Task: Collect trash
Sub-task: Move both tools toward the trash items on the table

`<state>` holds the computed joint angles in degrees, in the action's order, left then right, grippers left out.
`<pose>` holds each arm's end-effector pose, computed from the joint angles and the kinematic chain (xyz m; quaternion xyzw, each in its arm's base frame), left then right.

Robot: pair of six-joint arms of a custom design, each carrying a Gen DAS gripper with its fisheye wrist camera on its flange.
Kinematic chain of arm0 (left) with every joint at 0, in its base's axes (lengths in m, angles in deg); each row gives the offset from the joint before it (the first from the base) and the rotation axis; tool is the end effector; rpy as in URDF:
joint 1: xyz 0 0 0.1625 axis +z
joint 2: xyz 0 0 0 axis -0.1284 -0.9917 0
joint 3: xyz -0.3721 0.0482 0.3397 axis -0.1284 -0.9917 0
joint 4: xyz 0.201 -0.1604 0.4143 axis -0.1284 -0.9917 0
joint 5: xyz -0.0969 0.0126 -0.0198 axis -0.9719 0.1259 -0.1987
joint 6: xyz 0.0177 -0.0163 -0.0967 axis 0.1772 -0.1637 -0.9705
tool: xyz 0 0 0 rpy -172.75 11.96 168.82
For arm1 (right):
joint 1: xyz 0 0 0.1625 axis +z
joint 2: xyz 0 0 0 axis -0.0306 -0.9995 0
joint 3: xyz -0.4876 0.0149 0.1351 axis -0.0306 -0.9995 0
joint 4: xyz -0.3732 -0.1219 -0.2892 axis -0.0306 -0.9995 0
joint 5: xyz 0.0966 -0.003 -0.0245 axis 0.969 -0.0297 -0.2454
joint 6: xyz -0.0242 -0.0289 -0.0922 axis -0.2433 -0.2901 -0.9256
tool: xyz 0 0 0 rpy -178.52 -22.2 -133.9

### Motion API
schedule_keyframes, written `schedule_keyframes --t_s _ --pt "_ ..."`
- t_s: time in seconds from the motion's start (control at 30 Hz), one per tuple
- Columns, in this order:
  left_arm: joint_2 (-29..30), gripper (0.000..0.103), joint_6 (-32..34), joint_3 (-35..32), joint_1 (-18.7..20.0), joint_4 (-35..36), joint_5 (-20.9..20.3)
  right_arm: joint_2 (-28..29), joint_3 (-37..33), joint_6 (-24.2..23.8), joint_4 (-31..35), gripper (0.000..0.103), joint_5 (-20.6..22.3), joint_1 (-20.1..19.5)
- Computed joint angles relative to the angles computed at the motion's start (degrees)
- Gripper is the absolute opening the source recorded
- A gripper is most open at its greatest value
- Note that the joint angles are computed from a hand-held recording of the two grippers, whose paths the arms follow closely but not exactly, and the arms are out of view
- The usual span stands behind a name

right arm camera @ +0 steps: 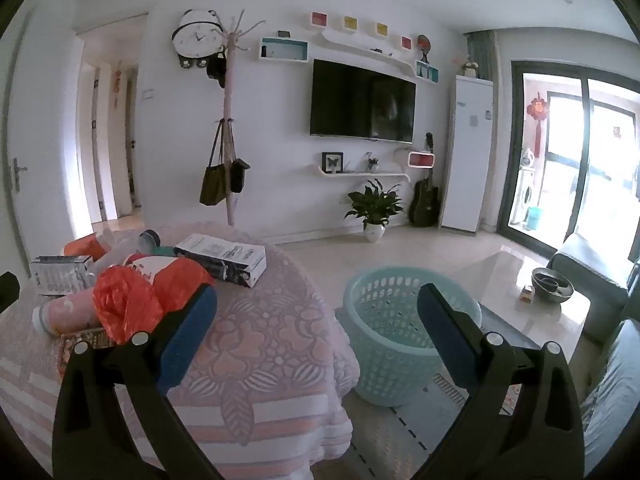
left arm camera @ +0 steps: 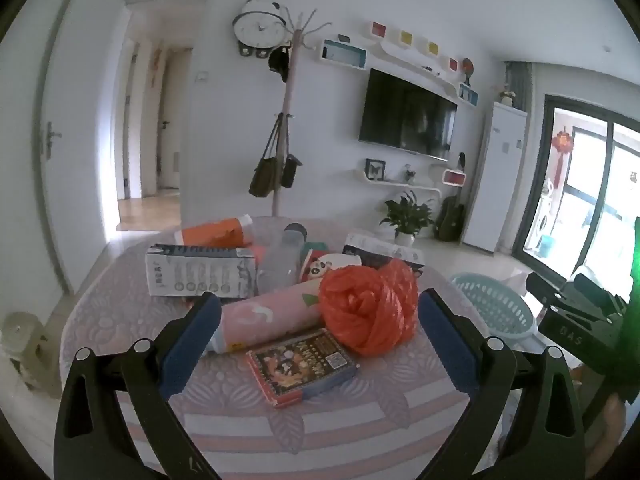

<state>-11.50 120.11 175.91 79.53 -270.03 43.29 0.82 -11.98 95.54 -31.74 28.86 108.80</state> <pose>-0.0070 -0.7101 0.3342 -0.0176 0.6907 -0.6126 0.3840 0.3827 -0.8615 -0.0584 0.3780 -0.7894 0.4477 0.1830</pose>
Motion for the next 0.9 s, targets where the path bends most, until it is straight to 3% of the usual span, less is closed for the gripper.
schedule_keyframes --t_s 0.33,0.57,0.9 --pt "0.22 0.095 0.3 -0.39 0.1 -1.58 0.91 -0.13 1.01 -1.5 -0.84 0.095 -0.46 0.22" --pt "0.76 0.095 4.45 -0.77 0.25 -4.73 0.57 0.42 -0.12 -0.88 0.64 0.095 -0.44 0.33" --pt "-0.27 0.095 3.29 0.37 -0.38 -2.34 3.61 0.91 -1.18 -0.71 2.09 0.095 -0.88 0.22"
